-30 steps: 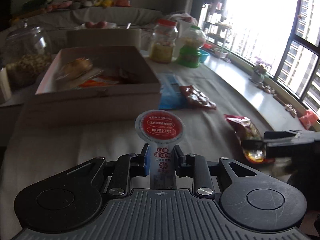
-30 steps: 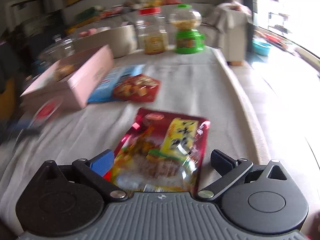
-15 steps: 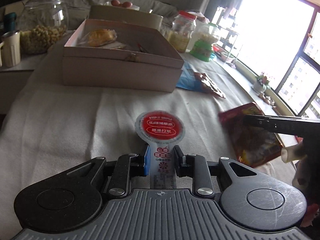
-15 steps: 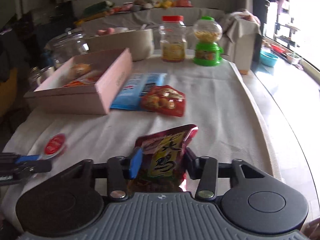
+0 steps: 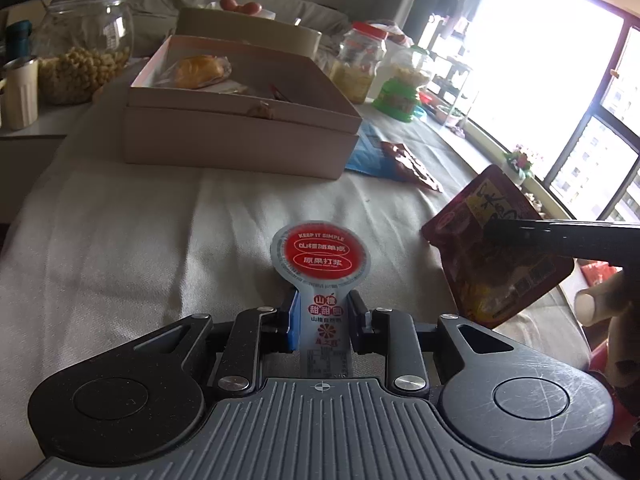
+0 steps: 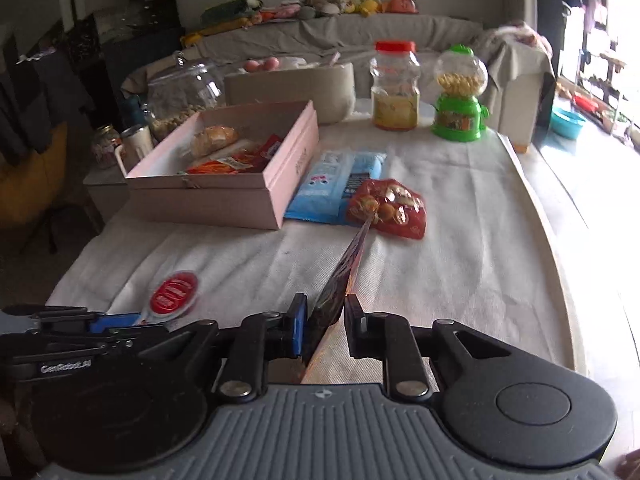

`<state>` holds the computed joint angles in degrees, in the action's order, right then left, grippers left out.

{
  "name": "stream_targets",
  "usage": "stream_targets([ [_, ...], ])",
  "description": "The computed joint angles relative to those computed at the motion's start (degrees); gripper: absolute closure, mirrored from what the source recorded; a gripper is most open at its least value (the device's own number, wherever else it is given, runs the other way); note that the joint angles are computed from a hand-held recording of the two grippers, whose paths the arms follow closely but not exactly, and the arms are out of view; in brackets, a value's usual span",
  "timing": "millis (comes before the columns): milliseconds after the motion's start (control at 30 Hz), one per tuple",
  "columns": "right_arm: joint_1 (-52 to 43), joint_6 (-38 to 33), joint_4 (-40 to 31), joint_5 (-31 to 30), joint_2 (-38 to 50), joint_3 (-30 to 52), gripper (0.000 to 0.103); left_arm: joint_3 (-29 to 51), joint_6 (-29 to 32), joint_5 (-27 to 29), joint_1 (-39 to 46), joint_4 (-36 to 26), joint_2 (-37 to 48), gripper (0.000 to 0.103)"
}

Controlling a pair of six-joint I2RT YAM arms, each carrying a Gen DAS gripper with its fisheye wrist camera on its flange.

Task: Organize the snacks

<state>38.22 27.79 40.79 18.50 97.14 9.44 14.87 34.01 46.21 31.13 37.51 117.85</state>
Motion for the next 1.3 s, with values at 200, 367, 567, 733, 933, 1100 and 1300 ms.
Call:
stream_targets([
  [200, -4.84, -1.15, 5.66, -3.48, 8.79, 1.57, 0.075, -0.08, 0.31, 0.09, 0.25, 0.05, 0.28, 0.075],
  [367, -6.82, -0.07, 9.23, -6.68, 10.66, 0.74, 0.076, -0.05, 0.63, 0.04, 0.34, -0.29, 0.11, 0.075],
  [567, -4.54, 1.61, 7.43, -9.07, 5.36, -1.30, 0.082, -0.27, 0.82, -0.03, 0.41, -0.47, -0.34, 0.075],
  [733, -1.11, 2.29, 4.19, -9.61, -0.55, -2.31, 0.083, -0.62, 2.25, 0.81, 1.30, -2.50, -1.76, 0.075],
  [933, 3.31, 2.70, -1.09, -8.56, -8.58, -2.72, 0.083, -0.52, 11.03, 5.99, 7.85, -15.41, -7.78, 0.075],
  [1100, 4.95, -1.34, -14.73, -6.58, -23.97, -0.37, 0.083, 3.22, 17.71, 14.53, 14.85, -36.02, -21.91, 0.075],
  [1300, -2.17, -10.22, -26.07, -10.60, -27.03, 14.19, 0.083, 6.13, -8.60, 12.91, 7.72, -17.67, -33.65, 0.075],
])
